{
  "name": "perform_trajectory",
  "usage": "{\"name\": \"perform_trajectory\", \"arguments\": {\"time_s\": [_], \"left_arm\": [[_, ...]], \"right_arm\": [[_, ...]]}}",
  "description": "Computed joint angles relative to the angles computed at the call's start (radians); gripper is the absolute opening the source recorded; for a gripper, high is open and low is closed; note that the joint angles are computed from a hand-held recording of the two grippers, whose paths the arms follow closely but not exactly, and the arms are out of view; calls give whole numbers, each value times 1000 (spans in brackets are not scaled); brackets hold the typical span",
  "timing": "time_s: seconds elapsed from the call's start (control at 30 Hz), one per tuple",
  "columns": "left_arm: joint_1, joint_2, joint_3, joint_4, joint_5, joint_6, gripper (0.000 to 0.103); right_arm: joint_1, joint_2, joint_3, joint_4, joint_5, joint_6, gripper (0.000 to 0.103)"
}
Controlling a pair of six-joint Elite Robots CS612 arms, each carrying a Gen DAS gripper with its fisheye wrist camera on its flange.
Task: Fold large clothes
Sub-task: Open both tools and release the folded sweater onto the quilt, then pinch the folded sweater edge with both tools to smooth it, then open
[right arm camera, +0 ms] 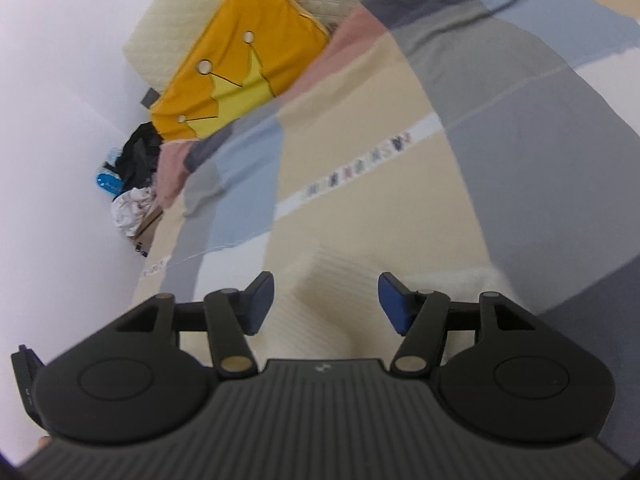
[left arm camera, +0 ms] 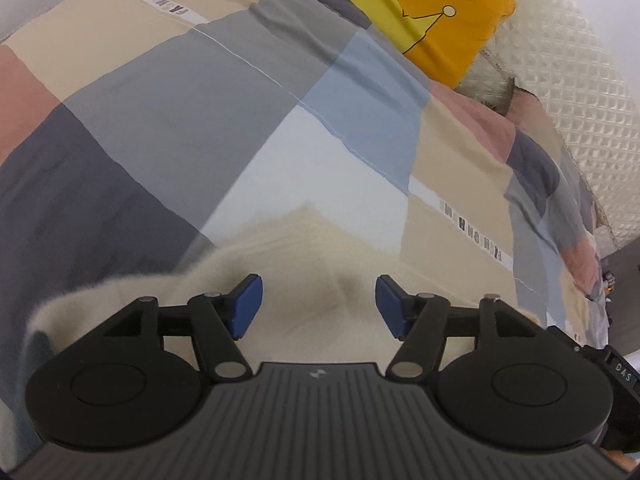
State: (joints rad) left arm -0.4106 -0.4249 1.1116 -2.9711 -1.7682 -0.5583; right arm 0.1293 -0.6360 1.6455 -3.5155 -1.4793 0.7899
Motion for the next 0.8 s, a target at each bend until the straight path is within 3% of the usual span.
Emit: {"name": "perform_trajectory", "arguments": {"time_s": [0.23,0.4,0.57,0.63,0.67,0.7,0.8], "left_arm": [[-41,-2,-25,107,181,-15,68],[-65,11,-57,158,314,32,68],[-81,28,-93,226,381,74,59],[-81,34,-108,256,384,97,47],[-81,33,-108,261,378,107,28],[-82,29,-108,276,388,115,10],[-80,13,-83,258,395,137,6]], "right_arm": [[17,16,-75,155,-68,-42,62],[40,43,-112,206,-159,-92,59],[55,60,-128,213,-226,-179,57],[58,58,-126,221,-251,-199,39],[59,56,-124,224,-263,-205,21],[59,53,-119,220,-268,-201,14],[54,38,-90,174,-259,-184,10]]}}
